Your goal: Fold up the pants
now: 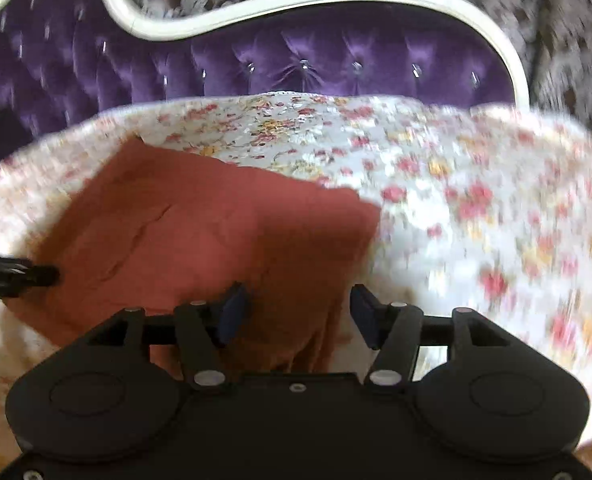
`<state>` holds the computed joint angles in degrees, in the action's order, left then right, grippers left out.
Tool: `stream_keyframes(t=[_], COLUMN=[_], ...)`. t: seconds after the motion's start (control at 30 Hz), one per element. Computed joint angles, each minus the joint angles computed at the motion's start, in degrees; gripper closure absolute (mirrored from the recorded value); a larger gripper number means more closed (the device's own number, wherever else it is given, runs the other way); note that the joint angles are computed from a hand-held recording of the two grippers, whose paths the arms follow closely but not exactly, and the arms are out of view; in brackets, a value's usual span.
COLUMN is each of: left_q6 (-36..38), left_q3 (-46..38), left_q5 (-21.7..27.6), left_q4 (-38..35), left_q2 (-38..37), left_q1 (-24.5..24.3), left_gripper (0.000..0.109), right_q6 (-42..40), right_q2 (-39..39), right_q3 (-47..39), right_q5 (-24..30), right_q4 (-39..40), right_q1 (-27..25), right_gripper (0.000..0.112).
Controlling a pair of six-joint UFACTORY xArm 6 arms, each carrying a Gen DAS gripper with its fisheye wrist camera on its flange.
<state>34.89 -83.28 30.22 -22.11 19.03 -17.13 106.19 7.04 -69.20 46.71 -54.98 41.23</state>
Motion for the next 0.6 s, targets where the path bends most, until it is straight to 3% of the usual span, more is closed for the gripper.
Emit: stream_keyframes(t=[0.13, 0.23, 0.37, 0.6], left_q6=[0.55, 1.61, -0.08, -1.61], left_q3=[-0.72, -4.22, -11.86, -22.06], left_q5=[0.7, 4.25, 10.06, 13.42], left_q4=[-0.27, -2.73, -5.64, -2.44], left_q2=[0.29, 2.34, 7.02, 13.98], left_q1=[0.05, 0.99, 2.34, 1.14], left_gripper=[0.054, 0.049, 0.045, 0.037], right_q6=[7.17, 9.12, 8.16, 13.84], right_q2=[-3.28, -4.02, -2.84, -0.98], right_q3=[5.43, 7.3, 6.72, 5.66], right_q5=[-7.93, -13.05, -16.37, -21.68], right_q4=[-1.45, -2.55, -3.58, -8.51], right_q1=[-2.7, -5.2, -6.89, -9.66], right_gripper=[0.046, 0.044, 0.042, 0.041])
